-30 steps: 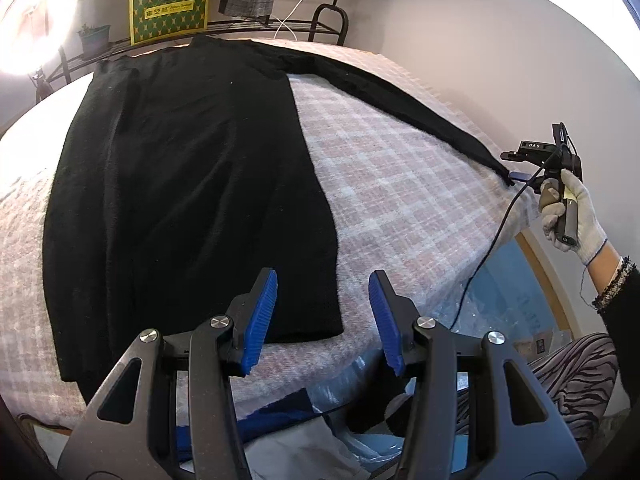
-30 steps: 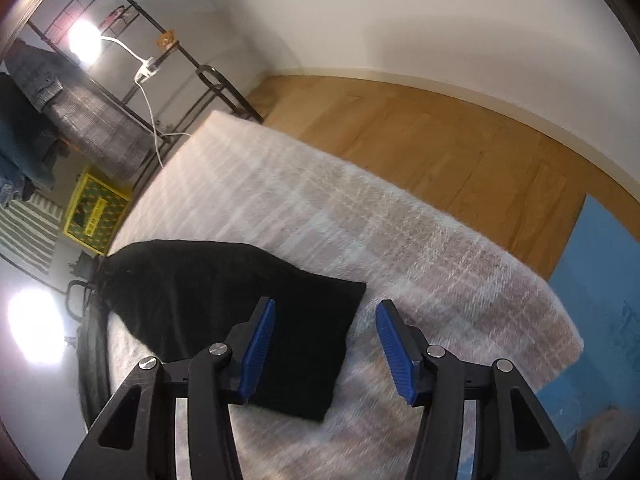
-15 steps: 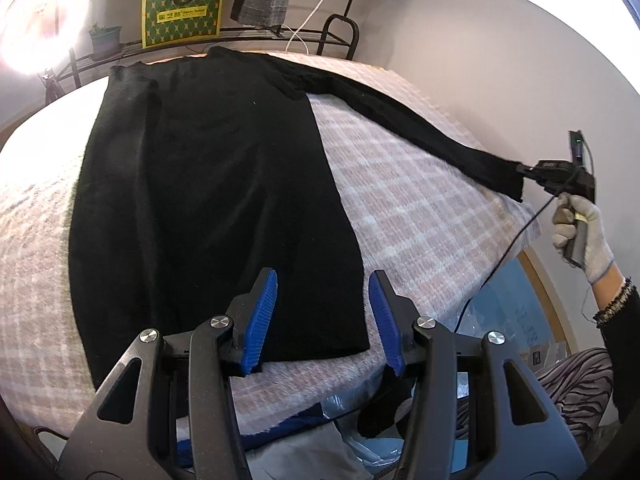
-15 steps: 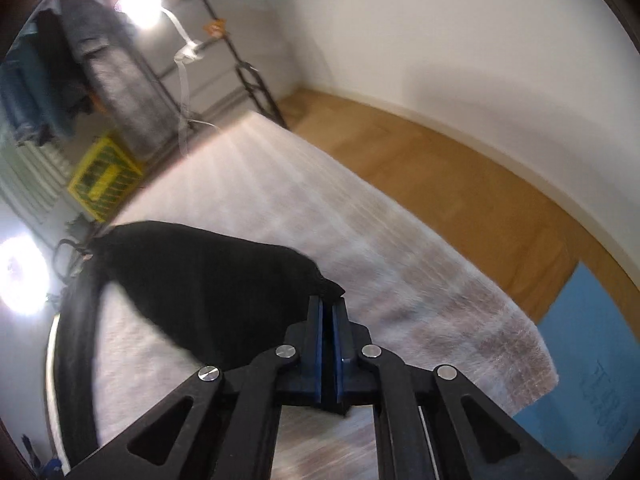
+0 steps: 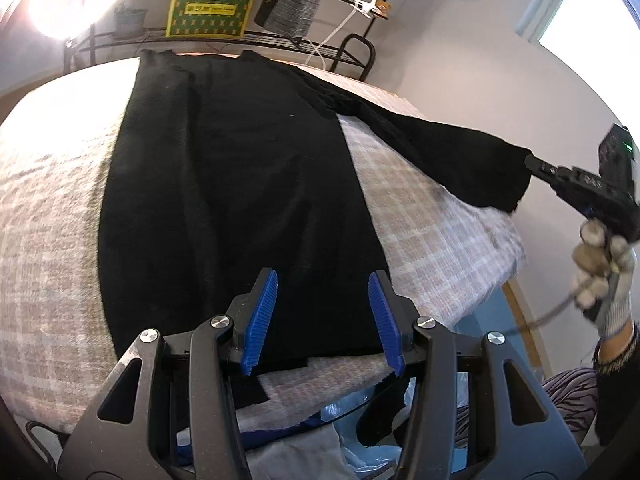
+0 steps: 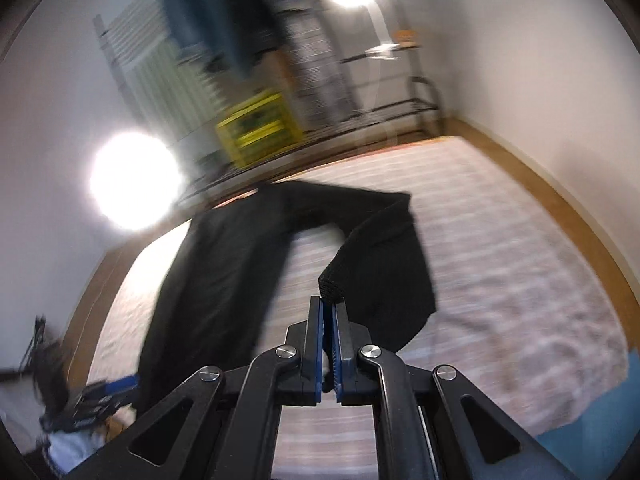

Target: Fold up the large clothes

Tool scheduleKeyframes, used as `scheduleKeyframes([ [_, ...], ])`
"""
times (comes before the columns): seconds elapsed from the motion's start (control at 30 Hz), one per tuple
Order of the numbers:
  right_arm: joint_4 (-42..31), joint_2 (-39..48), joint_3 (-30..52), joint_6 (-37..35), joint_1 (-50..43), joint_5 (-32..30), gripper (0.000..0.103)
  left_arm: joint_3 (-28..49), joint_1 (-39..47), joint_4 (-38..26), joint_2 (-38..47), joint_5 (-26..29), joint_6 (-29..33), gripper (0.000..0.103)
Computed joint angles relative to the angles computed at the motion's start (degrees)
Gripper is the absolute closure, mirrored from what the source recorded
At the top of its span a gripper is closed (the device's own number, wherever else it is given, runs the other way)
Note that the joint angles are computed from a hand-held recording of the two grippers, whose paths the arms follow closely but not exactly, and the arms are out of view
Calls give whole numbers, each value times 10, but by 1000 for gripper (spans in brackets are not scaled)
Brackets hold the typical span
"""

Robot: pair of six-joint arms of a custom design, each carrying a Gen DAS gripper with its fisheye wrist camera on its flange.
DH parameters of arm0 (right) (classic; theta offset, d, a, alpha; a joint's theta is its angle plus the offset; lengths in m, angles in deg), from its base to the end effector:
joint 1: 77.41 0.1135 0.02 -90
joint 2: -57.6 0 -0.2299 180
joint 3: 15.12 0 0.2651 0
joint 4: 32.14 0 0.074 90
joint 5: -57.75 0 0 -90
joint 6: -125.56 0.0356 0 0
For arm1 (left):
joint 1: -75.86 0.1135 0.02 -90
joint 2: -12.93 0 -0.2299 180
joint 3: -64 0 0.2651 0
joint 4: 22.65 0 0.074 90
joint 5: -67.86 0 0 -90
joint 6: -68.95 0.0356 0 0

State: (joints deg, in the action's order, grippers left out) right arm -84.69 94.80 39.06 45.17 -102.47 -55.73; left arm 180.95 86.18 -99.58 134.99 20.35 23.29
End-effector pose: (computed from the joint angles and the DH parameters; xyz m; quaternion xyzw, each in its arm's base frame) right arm 0.1665 -0.0622 0.2679 0.1706 0.8589 0.1191 0.4680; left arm 0.4175 0.0516 0.1854 0.2961 0.8818 -0.2914 0.2234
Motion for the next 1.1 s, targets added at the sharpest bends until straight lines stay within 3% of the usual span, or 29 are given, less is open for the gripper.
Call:
scheduleKeyframes([
  [0.17, 32, 10, -2, 79, 242, 134, 102, 91, 16, -43, 61, 14, -15, 58],
  [0.33, 67, 75, 3, 101, 359, 186, 102, 190, 33, -107, 128, 35, -24, 58],
  [0.43, 90, 107, 2, 108, 385, 178, 102, 246, 36, -148, 165, 43, -19, 58],
  [0.63, 130, 119, -24, 125, 468, 160, 102, 278, 32, -160, 187, 45, -23, 58],
  [0.8, 161, 176, -24, 98, 548, 199, 102, 307, 23, -174, 210, 43, -28, 58],
  [0.93, 197, 233, -37, 91, 533, 147, 101, 335, 17, -197, 237, 38, -30, 58],
  [1.03, 193, 257, -38, 72, 523, 121, 94, 343, 8, -202, 250, 31, -39, 58],
  [1.1, 179, 260, -38, 62, 510, 104, 77, 336, 1, -196, 251, 26, -44, 58],
])
